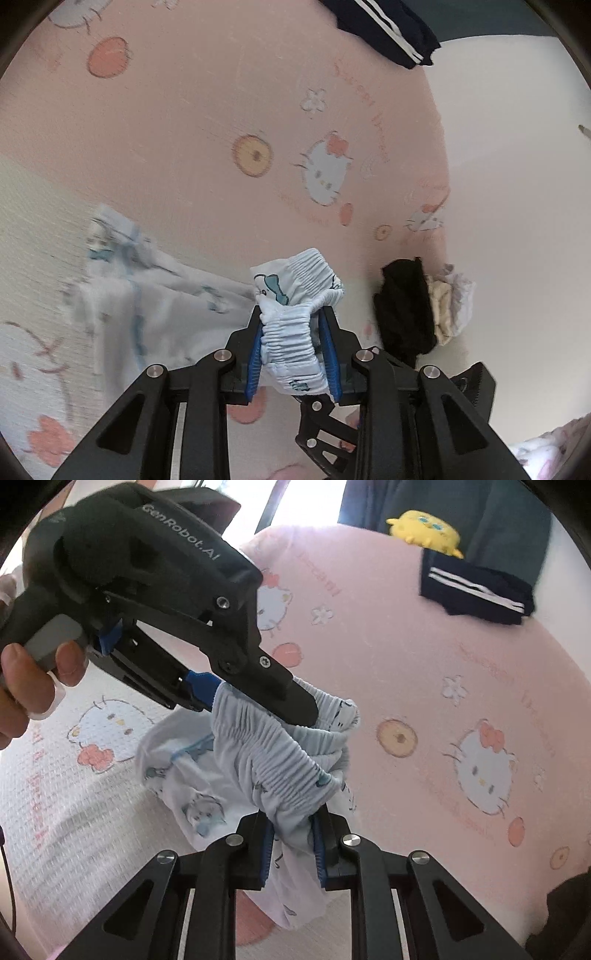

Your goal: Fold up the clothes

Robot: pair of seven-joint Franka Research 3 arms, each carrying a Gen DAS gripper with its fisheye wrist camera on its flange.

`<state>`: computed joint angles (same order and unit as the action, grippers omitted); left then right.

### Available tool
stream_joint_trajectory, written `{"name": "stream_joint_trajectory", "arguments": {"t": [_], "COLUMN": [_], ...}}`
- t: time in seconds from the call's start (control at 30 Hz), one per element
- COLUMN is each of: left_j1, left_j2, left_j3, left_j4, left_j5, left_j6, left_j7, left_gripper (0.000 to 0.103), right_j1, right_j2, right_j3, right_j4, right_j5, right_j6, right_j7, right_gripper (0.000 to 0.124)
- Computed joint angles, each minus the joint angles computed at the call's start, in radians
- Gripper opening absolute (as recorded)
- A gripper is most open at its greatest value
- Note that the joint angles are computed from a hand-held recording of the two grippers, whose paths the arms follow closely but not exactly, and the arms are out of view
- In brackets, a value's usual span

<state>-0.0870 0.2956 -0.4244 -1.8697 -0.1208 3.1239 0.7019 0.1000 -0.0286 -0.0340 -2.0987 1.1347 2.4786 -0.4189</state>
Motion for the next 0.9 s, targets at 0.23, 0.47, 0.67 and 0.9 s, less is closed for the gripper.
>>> {"name": "stream_joint_trajectory", "arguments": {"t": [0.23,0.47,0.67,0.9], "left_j1": [-0.174,-0.203,-0.143,-0.181], "left_j2": [-0.084,-0.117,-0.12,-0.163], "left_j3": [0.235,0.296,0.227,0.276], "left_j4": [-0.091,-0.092,-0.093,-0.089], "left_j5": [0.183,0.373,0.326,0.47], "left_j6": [-0.007,-0.174,-0.227,-0.245], "left_j7": [-0.228,-0.385,-0.348,-0.555], "left_gripper": [0.025,0.025,0.026,0.044], "right_j1": [0.029,0.044,0.019,-0.031], "right_j2": [0.029,0.066,0.124,0.146], "right_j3": [0.031,0.047,0.048,0.039], "right_j4": [0.014,0.035,0.096,0.187], "right_j5": [-0.022,-0.098,-0.16,-0.211], "right_j6": [0.033,0.036,-0.062,-0.216], "right_j7": [0.005,0.099,0.246,0.429], "right_gripper": [0.017,0.017,0.017,0.071]}}
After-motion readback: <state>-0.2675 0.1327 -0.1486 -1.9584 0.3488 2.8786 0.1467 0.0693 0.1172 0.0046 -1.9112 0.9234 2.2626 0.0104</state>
